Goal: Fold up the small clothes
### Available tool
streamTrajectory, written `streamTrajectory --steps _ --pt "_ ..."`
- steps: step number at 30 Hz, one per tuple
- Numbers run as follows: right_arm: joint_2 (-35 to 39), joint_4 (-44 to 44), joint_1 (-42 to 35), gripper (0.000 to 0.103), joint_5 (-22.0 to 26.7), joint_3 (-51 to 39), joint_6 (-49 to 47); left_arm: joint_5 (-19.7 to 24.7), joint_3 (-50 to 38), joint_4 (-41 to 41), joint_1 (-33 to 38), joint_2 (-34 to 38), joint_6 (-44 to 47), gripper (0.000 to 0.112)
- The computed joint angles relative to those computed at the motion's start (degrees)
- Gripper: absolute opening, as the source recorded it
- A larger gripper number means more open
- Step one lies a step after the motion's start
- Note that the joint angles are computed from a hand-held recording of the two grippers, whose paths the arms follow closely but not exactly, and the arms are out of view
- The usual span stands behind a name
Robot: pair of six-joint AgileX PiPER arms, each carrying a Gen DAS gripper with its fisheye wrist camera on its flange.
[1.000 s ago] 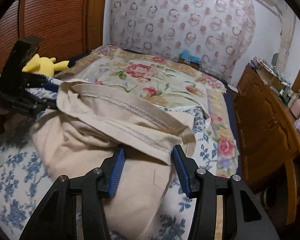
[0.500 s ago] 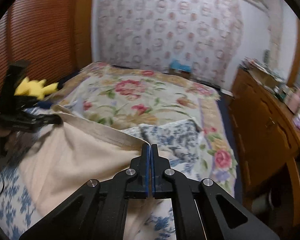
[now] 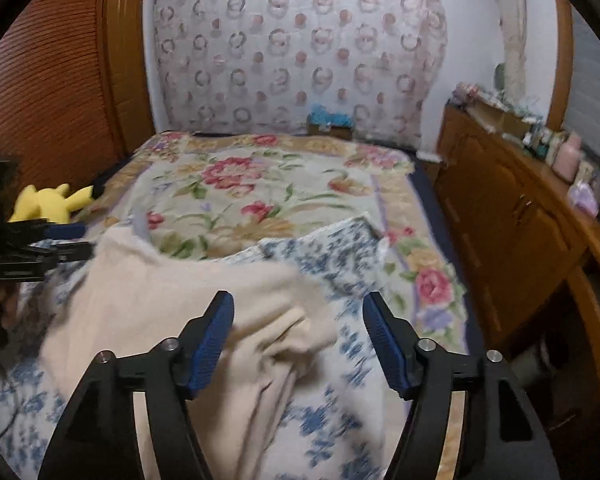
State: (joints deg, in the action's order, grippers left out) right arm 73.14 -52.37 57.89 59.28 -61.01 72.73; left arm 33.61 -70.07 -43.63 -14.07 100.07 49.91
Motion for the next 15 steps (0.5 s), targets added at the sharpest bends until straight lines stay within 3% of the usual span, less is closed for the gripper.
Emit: streamTrajectory --steps 6,15 --pt "-1.2 9.7 -5.3 0.071 -8.1 2.7 -4.9 1.4 -0.9 1.9 -1.8 1.9 -2.1 0.062" --pt "2.3 26.5 -20.6 0.071 -19.4 1.5 -23.0 3.5 -4.1 3.3 -3.0 4.9 -4.3 0.062"
